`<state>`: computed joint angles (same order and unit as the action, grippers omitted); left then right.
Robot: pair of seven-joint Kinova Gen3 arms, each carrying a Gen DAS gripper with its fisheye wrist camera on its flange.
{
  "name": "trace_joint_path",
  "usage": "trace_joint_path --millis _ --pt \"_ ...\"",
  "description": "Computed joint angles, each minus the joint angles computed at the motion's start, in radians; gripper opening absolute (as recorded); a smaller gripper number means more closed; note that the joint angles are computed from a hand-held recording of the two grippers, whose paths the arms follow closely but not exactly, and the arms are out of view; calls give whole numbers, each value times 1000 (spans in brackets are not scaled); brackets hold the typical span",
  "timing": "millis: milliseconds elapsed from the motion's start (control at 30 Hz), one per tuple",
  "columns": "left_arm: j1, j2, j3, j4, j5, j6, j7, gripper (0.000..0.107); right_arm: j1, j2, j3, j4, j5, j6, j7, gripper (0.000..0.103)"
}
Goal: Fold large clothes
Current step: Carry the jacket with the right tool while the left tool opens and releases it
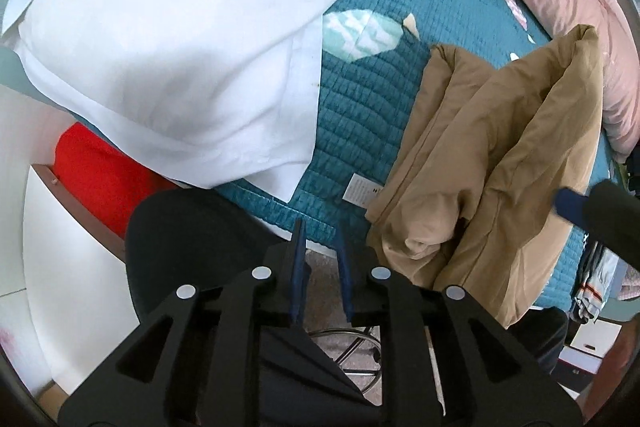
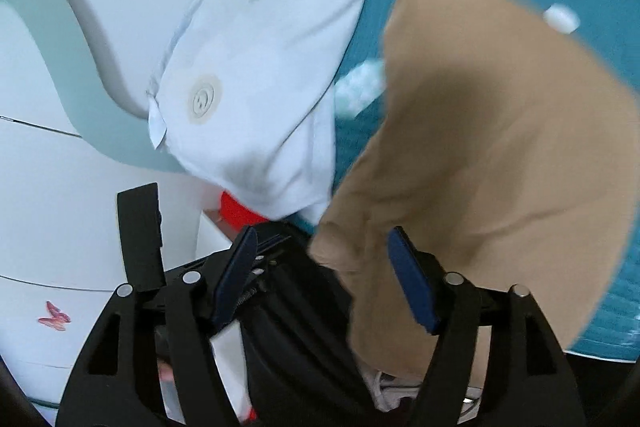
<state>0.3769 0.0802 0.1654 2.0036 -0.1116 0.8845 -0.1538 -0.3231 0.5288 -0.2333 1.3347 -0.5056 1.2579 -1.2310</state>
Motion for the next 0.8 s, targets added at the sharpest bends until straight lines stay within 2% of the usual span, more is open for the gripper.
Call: trace_joint_path --millis 33,67,100,133,267,433,567,633,800 --pt "2 2 0 -4 -5 2 6 16 -14 -27 20 13 38 -24 -15 41" --pt "3 5 1 -4 -8 -1 8 16 -23 -41 29 24 64 -41 -25 32" --pt "3 6 1 -5 -9 -5 6 16 -28 -51 37 38 90 -52 -31 17" --pt "5 9 1 -5 -10 -10 6 16 -40 -48 46 43 121 -47 -42 10" --pt "11 16 2 -9 -4 -22 8 16 -71 23 32 64 148 -46 -71 5" --pt "26 21 6 -25 -8 -2 17 16 -150 84 10 87 170 -142 -121 5" --pt "36 34 7 -50 -17 32 16 16 -146 95 -12 84 152 -145 -117 5" --pt "41 39 5 -61 -26 38 15 16 -127 76 -17 94 144 -144 -100 5" --pt "49 70 3 -154 -60 71 -39 16 -18 -16 -11 120 85 -147 -24 5"
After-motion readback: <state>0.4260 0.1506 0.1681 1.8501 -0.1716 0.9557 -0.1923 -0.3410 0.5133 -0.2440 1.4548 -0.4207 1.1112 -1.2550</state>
